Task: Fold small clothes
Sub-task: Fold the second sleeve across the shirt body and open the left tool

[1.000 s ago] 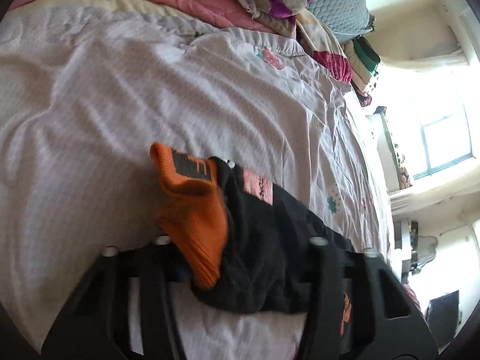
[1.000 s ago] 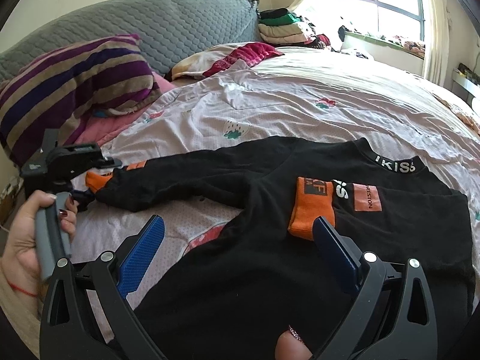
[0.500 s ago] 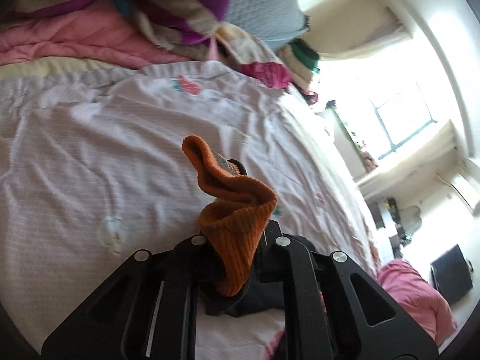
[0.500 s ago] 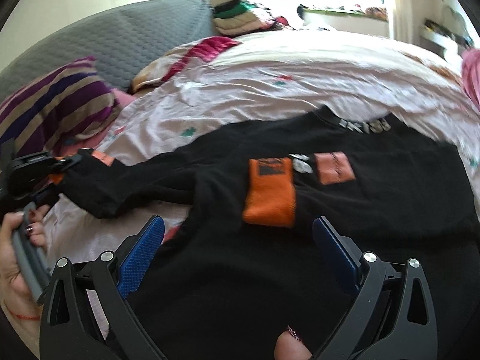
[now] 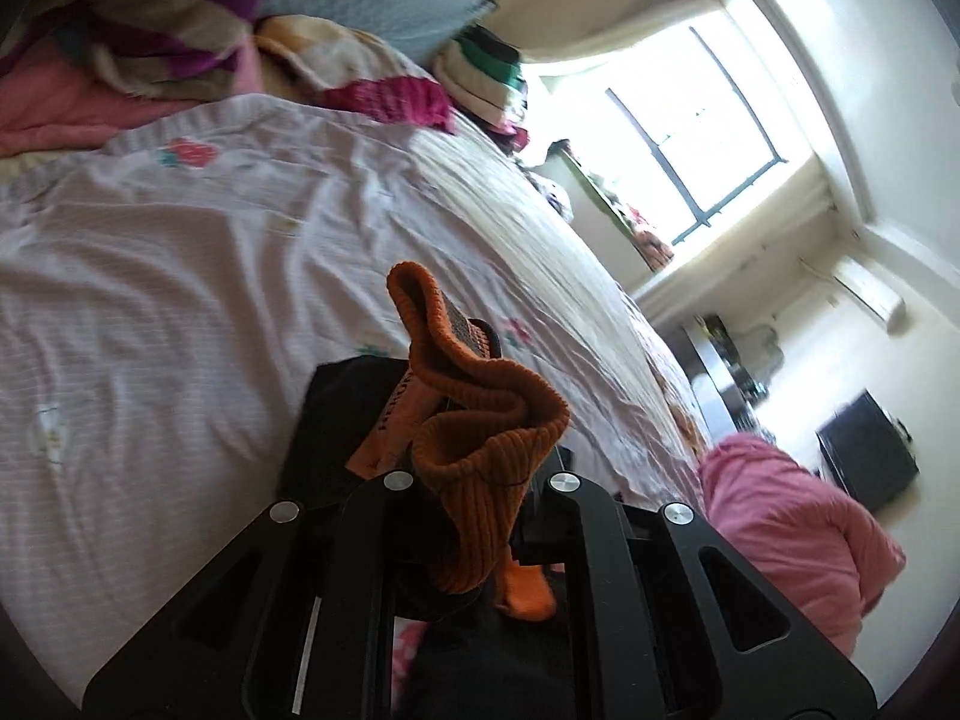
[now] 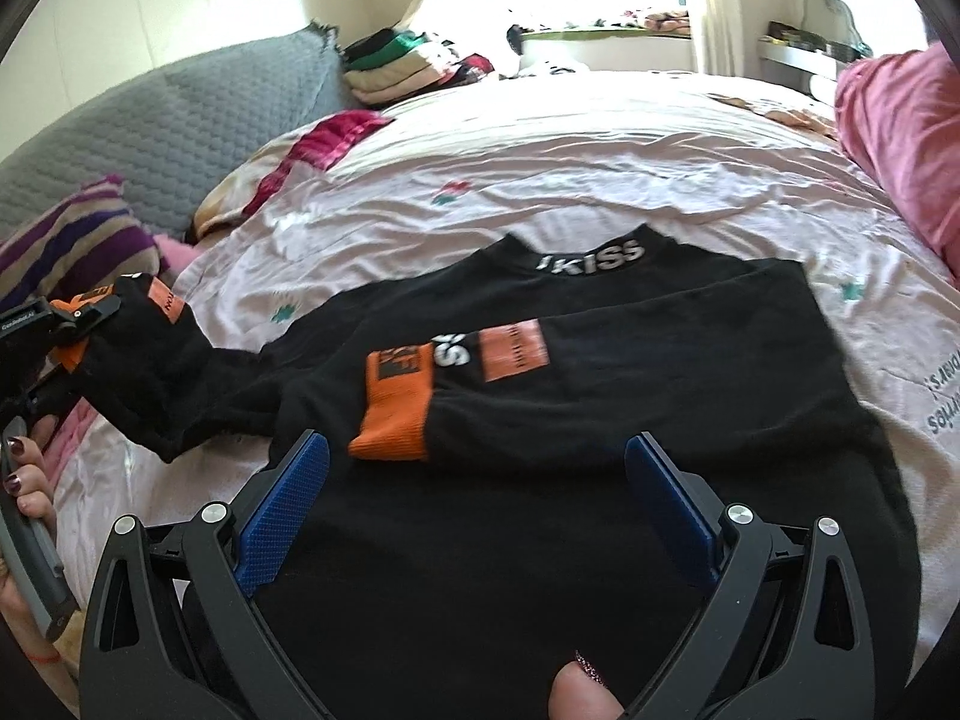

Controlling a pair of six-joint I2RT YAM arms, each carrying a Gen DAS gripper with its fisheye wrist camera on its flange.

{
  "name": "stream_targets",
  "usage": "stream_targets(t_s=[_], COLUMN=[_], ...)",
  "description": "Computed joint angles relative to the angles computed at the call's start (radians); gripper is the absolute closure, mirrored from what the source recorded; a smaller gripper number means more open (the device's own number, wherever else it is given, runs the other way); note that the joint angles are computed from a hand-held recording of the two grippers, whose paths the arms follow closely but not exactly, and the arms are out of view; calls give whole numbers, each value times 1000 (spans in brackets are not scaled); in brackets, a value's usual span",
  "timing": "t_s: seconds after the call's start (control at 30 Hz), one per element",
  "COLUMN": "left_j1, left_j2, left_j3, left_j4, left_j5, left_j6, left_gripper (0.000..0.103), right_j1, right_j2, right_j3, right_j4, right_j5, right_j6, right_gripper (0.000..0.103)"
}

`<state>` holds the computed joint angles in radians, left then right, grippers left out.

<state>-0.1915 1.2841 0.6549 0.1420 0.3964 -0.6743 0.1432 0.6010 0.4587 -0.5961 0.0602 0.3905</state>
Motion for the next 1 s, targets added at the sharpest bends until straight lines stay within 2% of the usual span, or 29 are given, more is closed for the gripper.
stream_targets(t_s=[0.3, 0.47, 0.63, 0.73, 1.0], left_j1=[-182, -263, -317, -342, -406], left_j2=[99, 165, 224, 259, 340], left_j3=[60, 69, 98, 108, 149], left_j4=[68, 110, 107, 106, 55], left_j5=[36, 81, 90, 95, 99], left_j6=[9, 24, 61, 75, 129], left_gripper=[97, 97, 97, 97, 97], right_j1=[-373, -617, -839, -947, -1084], right_j2=[-72, -79, -49, -26, -5], right_j3=[-6, -16, -15, -8, 5], right_j4=[-68, -93, -115, -129, -159], right_j5=[-203, -334, -454, -517, -582], right_j6=[-135, -234, -334, -381, -469], right_gripper=[5, 5, 5, 5, 5])
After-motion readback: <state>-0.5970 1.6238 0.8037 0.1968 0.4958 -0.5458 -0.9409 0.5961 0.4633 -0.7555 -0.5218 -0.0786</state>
